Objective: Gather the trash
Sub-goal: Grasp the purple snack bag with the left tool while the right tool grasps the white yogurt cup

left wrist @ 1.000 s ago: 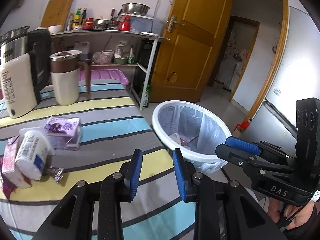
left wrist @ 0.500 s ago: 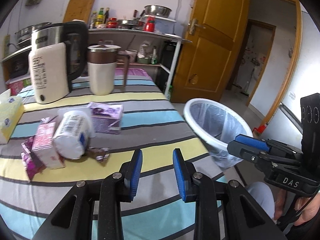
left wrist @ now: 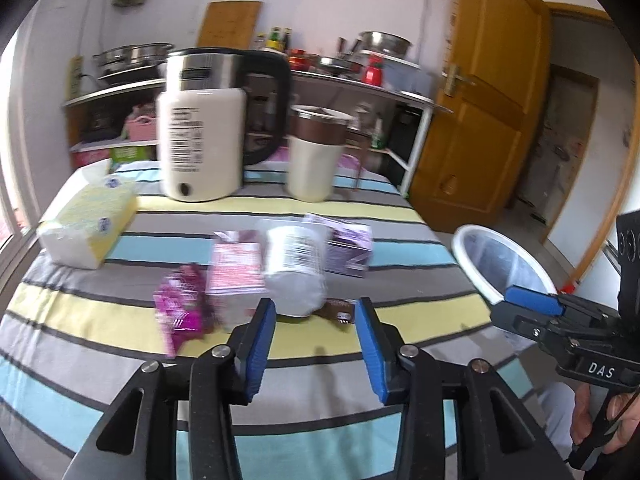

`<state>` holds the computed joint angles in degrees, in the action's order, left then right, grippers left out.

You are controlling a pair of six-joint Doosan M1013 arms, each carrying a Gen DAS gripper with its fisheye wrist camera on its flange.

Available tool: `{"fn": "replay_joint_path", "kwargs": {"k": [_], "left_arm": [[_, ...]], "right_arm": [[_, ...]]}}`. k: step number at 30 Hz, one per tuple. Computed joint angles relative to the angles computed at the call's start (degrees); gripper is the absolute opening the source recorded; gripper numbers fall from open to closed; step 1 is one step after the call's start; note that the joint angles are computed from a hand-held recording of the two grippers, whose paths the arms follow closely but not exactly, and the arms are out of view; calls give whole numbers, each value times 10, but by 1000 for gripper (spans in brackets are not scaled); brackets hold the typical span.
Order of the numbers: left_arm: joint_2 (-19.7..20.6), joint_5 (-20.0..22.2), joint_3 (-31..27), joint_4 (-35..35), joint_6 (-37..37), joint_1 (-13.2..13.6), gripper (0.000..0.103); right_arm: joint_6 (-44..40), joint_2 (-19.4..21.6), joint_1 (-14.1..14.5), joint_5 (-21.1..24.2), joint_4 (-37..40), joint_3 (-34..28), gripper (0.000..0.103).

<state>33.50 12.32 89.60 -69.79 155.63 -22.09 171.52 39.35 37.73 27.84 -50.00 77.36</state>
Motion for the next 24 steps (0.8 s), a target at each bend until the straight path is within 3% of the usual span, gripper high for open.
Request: {"fn": "replay_joint_path", "kwargs": {"k": [4, 8, 14, 24], "left_arm": [[3, -19, -3, 34, -50, 10, 45], [13, -30, -16, 164, -200, 21, 47], [31, -20, -38, 299, -360, 32, 48], [63, 39, -83, 347, -427, 39, 54]], "right_arm": [[-57, 15, -2, -5, 45, -25, 52], [-123, 30, -6, -10, 98, -50, 52], [-178, 47, -10, -15, 153, -83, 52], [-226, 72, -12, -3, 196, -131, 52]]}}
